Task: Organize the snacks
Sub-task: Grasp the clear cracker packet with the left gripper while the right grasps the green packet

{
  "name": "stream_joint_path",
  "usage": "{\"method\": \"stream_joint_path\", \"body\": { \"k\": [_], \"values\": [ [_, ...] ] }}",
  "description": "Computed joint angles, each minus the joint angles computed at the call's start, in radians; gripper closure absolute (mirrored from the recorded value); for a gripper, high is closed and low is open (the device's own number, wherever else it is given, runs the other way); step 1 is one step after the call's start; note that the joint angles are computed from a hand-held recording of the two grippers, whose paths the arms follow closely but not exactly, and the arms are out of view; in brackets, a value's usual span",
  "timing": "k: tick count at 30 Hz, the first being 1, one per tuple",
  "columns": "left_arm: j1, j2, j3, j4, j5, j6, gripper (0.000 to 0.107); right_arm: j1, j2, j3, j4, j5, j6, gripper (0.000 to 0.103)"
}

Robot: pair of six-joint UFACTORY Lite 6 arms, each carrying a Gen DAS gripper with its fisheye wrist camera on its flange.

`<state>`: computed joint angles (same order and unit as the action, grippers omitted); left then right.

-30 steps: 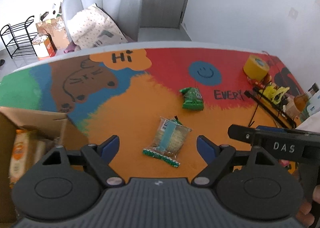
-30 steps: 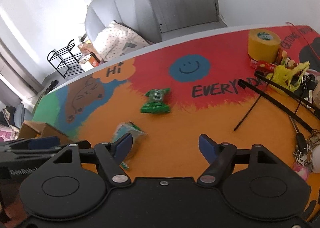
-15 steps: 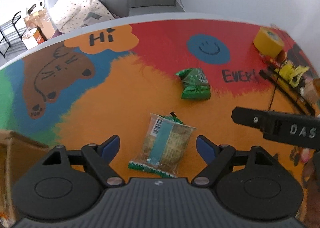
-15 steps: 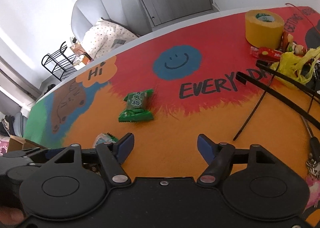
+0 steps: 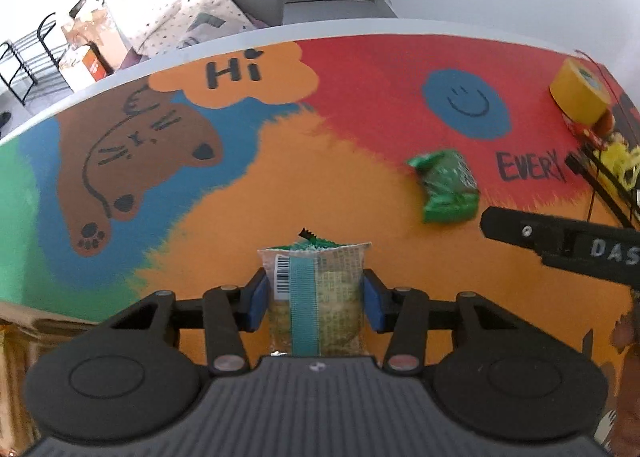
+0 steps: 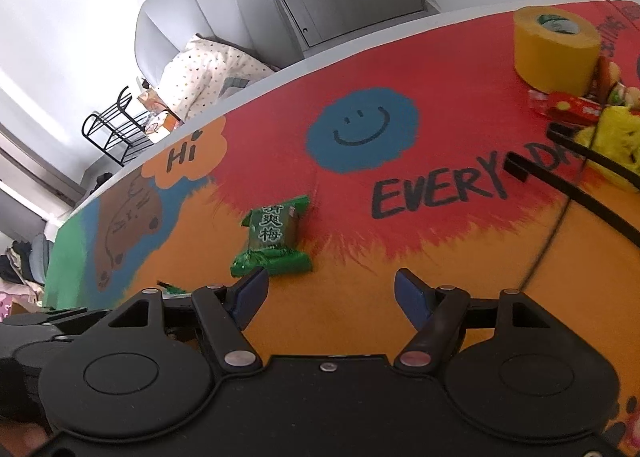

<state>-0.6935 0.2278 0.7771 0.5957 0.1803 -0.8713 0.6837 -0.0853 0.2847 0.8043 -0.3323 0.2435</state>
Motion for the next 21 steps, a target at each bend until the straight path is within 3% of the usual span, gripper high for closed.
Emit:
{"method": "stream_joint_path", "body": {
  "k": [3,6,8,15,18,19,21],
  "values": [
    [0.017,-0.011,0.009,0.021,0.007,-0.002,0.06,-0.004,0.046,0.038,-0.053,-0.008,0.035,0.032],
    [0.048,-0.007,0.033,-0.088,0.001,0.121,0.06,0.001,0.096,0.083,-0.074,-0.013,0.036,0.032],
    [0.052,-0.003,0.048,-0.049,0.012,0.101,0.06,-0.003,0.123,0.113,-0.082,-0.005,0.038,0.032],
    [0.097,-0.029,0.049,-0.168,0.002,0.257,0.06,-0.001,0.187,0.205,0.023,0.004,-0.08,0.032],
    [0.115,-0.029,0.048,-0.216,-0.006,0.308,0.06,0.015,0.243,0.259,0.159,-0.017,-0.231,0.032],
    [0.121,-0.025,0.049,-0.232,-0.01,0.321,0.06,0.017,0.265,0.274,0.198,-0.018,-0.26,0.041],
    [0.129,-0.023,0.045,-0.251,-0.018,0.336,0.06,0.045,0.277,0.287,0.344,-0.038,-0.409,0.069]
  ]
}}
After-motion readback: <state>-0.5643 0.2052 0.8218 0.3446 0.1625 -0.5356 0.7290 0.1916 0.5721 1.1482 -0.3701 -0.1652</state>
